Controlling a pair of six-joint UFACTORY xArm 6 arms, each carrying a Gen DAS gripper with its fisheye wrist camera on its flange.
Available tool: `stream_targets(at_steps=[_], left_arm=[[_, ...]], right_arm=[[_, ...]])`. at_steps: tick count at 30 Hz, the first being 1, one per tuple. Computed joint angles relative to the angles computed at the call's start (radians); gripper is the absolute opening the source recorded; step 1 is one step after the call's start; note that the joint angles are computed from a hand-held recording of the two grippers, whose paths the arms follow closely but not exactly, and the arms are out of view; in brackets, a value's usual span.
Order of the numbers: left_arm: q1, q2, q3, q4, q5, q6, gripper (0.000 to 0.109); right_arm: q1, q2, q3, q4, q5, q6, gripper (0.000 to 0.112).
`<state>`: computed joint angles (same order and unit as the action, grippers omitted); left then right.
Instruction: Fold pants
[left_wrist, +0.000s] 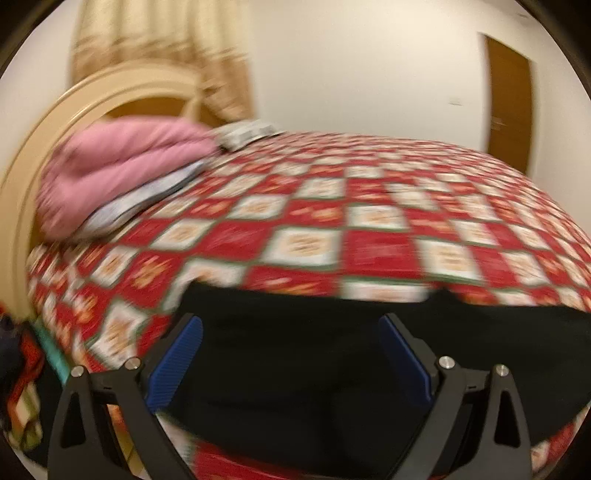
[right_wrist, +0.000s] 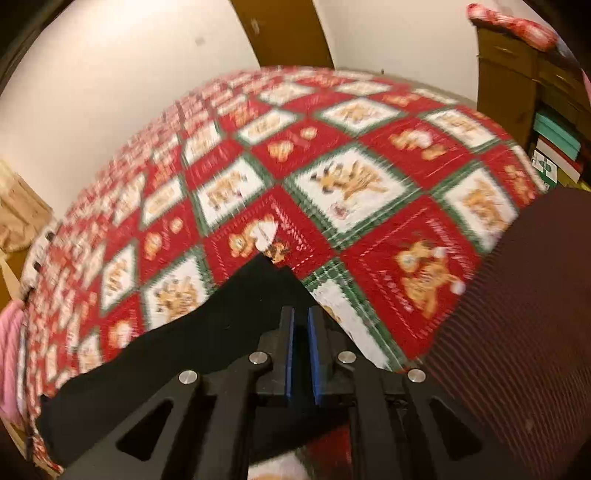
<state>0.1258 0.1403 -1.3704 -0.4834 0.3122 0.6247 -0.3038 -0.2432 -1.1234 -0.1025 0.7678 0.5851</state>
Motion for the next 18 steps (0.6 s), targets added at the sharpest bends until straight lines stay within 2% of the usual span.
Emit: stream_targets(at_steps=[3, 5, 7, 9, 11, 13, 15, 18], left_arm=[[-0.061, -0.060, 0.044, -0.087, 0.070, 0.137, 0.098], [-0.096, -0.095, 0.079, -0.169, 0.118, 0.231, 0.098], [-0.123, -0.118, 0.102, -0.243, 0.170, 0.312, 0.098], [-0.163, -0.140, 0.138, -0.234, 0.166, 0.324, 0.098], [-0.186, -0.152, 0.152, -0.250, 0.220, 0.334, 0.098], [-0.202, -0.163, 0.163, -0.272, 0.285, 0.360, 0.098], [-0.222, -0.182, 0.193, -0.283, 0.282, 0.391, 0.098], [-0.249, -0.184, 0.218, -0.200, 0.306, 0.366, 0.098]], right_arm=[[0.022, 0.051, -0.034, -0.067, 0.016, -0.002, 0.013], [0.031, 0.062, -0.051, -0.075, 0.028, -0.031, 0.022], [0.031, 0.053, -0.046, -0.084, 0.029, -0.035, 0.023], [0.022, 0.020, -0.013, -0.102, -0.011, -0.018, 0.030], [0.010, 0.003, 0.004, -0.097, -0.028, -0.024, 0.064], [-0.008, -0.012, 0.026, -0.078, -0.034, -0.047, 0.067], [-0.022, -0.026, 0.049, -0.038, -0.054, -0.066, 0.067], [-0.047, -0.043, 0.083, 0.131, -0.081, -0.187, 0.067]])
